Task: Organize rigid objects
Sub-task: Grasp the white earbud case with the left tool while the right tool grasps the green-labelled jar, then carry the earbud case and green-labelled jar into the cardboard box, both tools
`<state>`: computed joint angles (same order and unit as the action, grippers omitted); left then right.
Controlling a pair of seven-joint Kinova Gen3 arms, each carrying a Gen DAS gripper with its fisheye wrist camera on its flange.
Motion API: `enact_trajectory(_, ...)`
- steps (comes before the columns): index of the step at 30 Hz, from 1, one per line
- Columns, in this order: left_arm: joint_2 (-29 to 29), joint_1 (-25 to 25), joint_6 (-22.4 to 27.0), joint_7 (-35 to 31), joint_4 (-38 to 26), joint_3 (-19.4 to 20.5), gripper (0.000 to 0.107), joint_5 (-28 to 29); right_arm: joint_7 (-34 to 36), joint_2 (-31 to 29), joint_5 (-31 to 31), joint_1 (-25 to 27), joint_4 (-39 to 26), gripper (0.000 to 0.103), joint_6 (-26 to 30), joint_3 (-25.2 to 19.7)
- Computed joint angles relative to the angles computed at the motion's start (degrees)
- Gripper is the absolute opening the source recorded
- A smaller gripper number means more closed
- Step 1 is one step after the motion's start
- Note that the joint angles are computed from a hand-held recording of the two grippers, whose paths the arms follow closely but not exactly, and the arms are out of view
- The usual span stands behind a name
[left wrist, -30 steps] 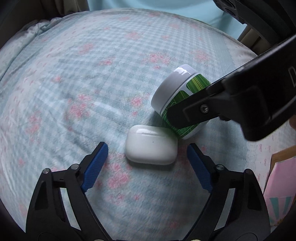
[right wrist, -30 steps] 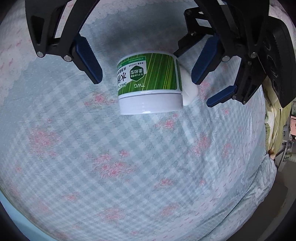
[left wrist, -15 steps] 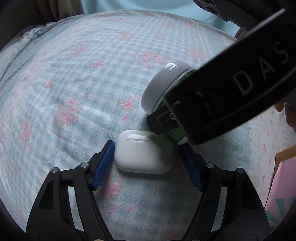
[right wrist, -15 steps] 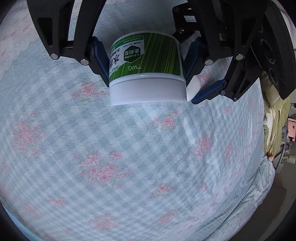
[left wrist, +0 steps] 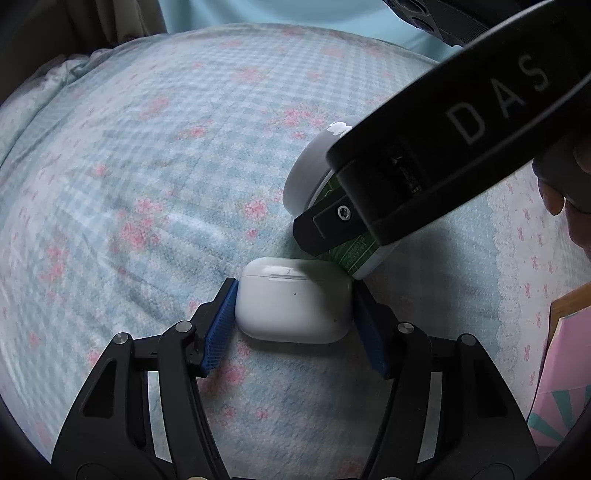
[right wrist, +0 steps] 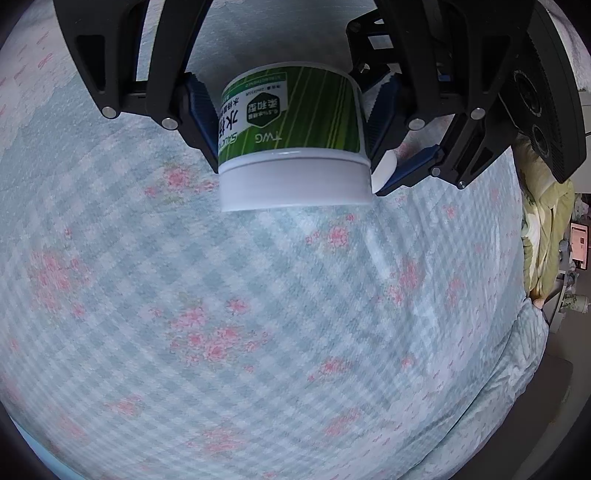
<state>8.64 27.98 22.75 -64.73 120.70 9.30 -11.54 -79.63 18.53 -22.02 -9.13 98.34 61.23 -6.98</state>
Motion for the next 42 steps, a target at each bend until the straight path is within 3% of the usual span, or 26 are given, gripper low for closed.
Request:
enact_trajectory(15,-6.95,-6.47,2.35,-11.94,1.09,1.92,0.057,14.16,-3.9,-6.57,-6.1,3.57,4.5,0.067,-2.66,1.49)
enact_trajectory(20,-12.6,-7.81,7.25,-18.11,-0.34,0.97,0.057,19.16,-7.57,-13.03,-7.26,4.34,5.86,0.067,-1.78,3.06)
enact_trajectory(26,-17.86,-7.15,17.67,-19.49,-8.23,2.47,0.057,20.47,-14.59,-24.62,-7.85,5.47,7.2,0.067,1.67,6.21)
enact_trajectory(30,-20.45,-6.28,25.21,-21.04,-14.13,2.6,0.057,22.25,-19.03,-33.64,-7.84,12.43,6.64,0.067,7.09,4.28)
enact_trajectory(32,-21.75,-5.87,28.54,-19.89,-16.88,4.22,0.057,22.46,-22.49,-38.39,-6.44,14.05,5.36,0.067,11.64,5.69)
enact_trajectory(37,-23.13,-3.83,34.51,-15.77,-23.55,8.91,0.057,21.84,-29.28,-49.52,2.18,11.08,1.29,0.067,23.29,12.78)
enact_trajectory(42,-21.37,-0.94,36.64,-11.04,-28.89,14.17,0.057,19.98,-34.87,-57.51,12.11,7.85,-3.62,0.067,34.95,16.88)
